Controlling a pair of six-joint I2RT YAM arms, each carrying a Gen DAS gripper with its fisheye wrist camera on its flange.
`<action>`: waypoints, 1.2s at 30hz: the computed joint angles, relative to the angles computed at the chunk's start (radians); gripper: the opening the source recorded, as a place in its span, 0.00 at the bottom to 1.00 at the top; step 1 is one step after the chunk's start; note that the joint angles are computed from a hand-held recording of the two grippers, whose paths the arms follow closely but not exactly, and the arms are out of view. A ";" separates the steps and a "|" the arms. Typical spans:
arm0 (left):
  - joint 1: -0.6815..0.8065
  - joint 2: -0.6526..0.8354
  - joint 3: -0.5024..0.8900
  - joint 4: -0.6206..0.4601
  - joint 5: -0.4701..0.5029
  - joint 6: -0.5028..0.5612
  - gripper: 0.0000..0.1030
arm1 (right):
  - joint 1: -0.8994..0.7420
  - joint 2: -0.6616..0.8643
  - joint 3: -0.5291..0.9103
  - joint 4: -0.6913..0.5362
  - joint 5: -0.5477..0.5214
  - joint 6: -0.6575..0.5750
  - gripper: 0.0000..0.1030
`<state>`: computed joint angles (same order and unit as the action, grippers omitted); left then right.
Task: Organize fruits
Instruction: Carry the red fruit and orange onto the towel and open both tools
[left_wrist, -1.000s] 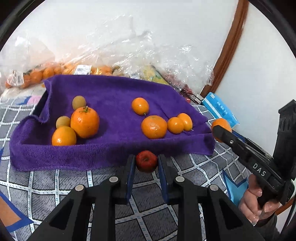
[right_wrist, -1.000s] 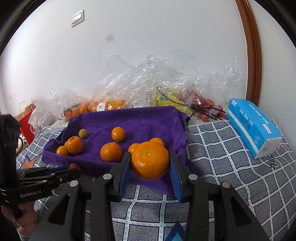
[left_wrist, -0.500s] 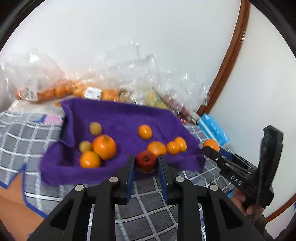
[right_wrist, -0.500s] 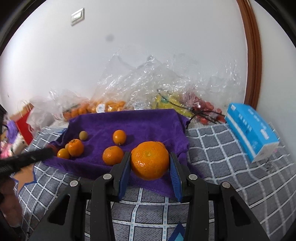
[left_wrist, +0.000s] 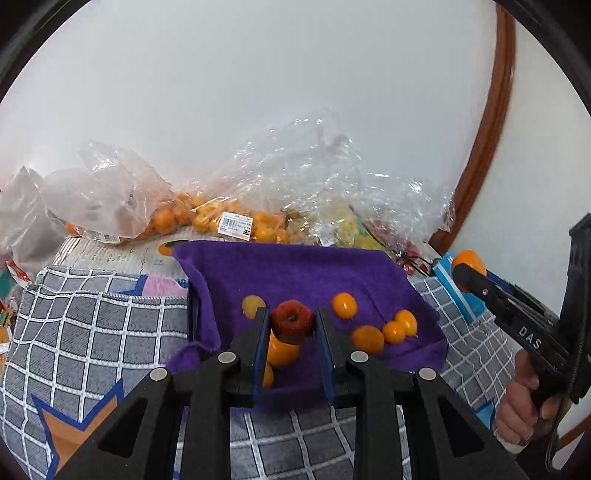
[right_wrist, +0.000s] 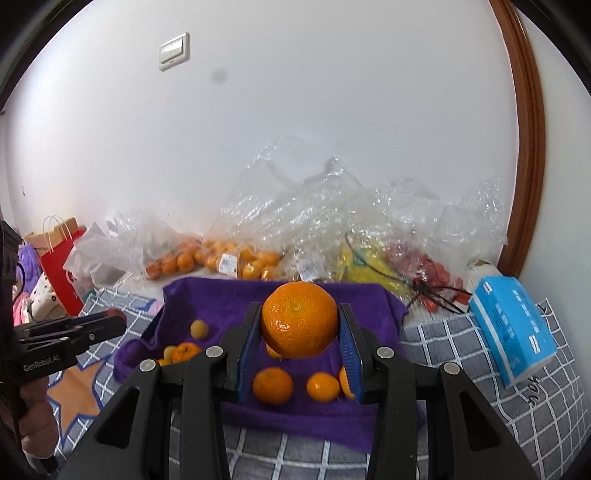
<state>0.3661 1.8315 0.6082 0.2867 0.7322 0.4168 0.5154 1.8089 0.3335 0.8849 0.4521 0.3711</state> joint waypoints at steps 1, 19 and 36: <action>-0.012 0.010 0.016 0.001 -0.009 -0.020 0.23 | -0.007 0.009 0.009 0.001 -0.009 -0.005 0.39; -0.121 0.268 0.198 0.110 -0.147 -0.162 0.23 | -0.239 0.316 0.140 0.100 -0.241 0.003 0.39; -0.112 0.431 0.300 0.113 -0.095 -0.184 0.23 | -0.247 0.515 0.259 0.153 -0.330 -0.007 0.39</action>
<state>0.2537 2.2628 0.9081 0.4001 0.6368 0.2323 0.2680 2.3236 0.5922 1.0376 0.1220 0.3641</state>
